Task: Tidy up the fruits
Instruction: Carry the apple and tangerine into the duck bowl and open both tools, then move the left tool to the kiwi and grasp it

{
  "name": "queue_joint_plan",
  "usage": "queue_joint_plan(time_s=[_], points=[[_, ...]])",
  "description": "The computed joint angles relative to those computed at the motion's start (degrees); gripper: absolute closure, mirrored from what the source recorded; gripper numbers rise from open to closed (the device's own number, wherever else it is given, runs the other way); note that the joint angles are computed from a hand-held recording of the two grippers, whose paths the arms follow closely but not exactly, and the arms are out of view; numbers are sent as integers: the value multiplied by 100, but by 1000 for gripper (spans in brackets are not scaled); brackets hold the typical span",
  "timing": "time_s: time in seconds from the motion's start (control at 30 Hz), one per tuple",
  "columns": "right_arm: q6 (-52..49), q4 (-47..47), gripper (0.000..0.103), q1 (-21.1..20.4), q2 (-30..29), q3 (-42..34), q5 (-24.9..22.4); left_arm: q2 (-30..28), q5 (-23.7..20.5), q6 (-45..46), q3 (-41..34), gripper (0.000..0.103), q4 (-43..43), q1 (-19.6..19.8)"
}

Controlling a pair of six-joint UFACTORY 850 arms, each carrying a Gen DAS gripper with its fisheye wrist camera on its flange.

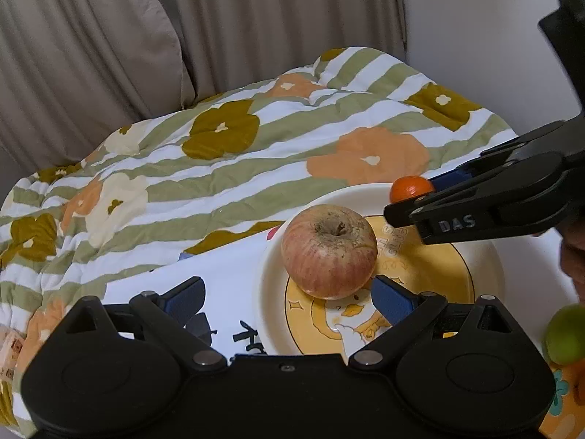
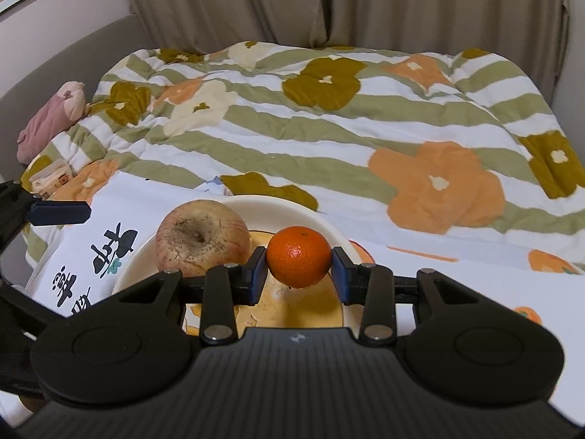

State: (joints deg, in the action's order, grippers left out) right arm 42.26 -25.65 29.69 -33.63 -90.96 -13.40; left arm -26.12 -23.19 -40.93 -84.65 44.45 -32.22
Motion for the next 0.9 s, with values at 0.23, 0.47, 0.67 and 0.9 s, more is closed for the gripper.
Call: queue_joint_plan(time_s=[0.23, 0.47, 0.67, 0.9], points=[[820, -993, 0, 23, -51, 7, -32, 108, -27, -293, 137, 4, 175, -10], [676, -599, 0, -28, 222, 334, 94, 266, -123, -551, 284, 4, 355, -45], [908, -852, 0, 43, 489, 455, -25, 465, -308, -1113, 418, 4, 852, -93], [893, -720, 0, 240, 808, 450, -215, 1001, -711, -2002, 822, 4, 1547, -131]])
